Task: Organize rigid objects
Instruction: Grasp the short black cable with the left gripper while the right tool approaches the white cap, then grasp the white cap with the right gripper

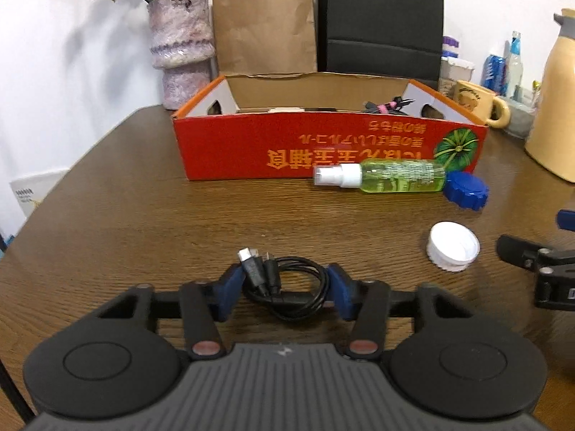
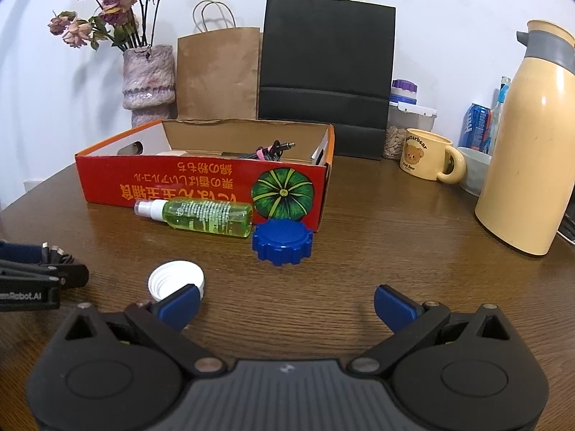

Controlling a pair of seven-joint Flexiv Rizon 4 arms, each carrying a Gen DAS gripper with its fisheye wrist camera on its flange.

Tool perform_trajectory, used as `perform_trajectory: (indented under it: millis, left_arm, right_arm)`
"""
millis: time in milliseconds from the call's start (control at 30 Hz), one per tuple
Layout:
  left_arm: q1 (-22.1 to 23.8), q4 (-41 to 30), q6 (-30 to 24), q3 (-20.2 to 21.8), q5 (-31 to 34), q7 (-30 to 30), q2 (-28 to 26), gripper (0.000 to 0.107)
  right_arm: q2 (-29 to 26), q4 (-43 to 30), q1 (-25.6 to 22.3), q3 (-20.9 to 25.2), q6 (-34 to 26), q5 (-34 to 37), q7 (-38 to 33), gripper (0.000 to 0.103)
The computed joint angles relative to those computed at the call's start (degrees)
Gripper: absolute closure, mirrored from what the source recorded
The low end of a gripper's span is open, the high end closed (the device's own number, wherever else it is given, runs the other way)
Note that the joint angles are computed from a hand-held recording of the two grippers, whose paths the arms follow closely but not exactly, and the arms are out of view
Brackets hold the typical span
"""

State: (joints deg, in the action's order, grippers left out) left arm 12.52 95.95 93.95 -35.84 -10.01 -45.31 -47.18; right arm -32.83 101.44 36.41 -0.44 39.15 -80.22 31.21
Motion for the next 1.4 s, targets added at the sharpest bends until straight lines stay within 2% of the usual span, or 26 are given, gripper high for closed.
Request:
perform_trajectory:
  millis: [367,533,733,1033,1233,1400]
  left_arm:
    - [2.39,1.39,4.16,-2.85,3.93,-0.79,-0.67,0.058]
    - [4.34,1.54,6.45,-4.97,6.7,-2.72,-1.53,0.058]
    - [4.39,0.45,6.95,-4.34,8.17,-6.07,-1.64,0.058]
    - [4.57,-0.34,7.02,-3.84,9.07,-8.78,-1.68,0.059]
    - [4.71,-0.48,7.19,-3.79,9.86,-9.61,-1.75,0.059]
    - [4.82,-0.52,7.09,-3.88,10.1,-9.88,-1.78,0.059]
  right_arm:
    - [0.03,0.08,-0.1,-0.02,0.2,-0.3,0.18,0.0]
    - [0.1,0.22,0.01,-0.4,0.58,-3.7,2.36,0.0]
    - [-1.23,-1.73,-0.8,-0.3,3.67,-4.92,0.45,0.0]
    - [-4.48,-6.29,-0.84,-1.41,8.9,0.74,-5.57,0.0]
    - [-5.37,-7.15,-0.87,-2.43,11.8,5.63,-7.02,0.0]
    - [-5.99,-7.97,0.08,-3.71,12.0,7.84,-8.37,0.0]
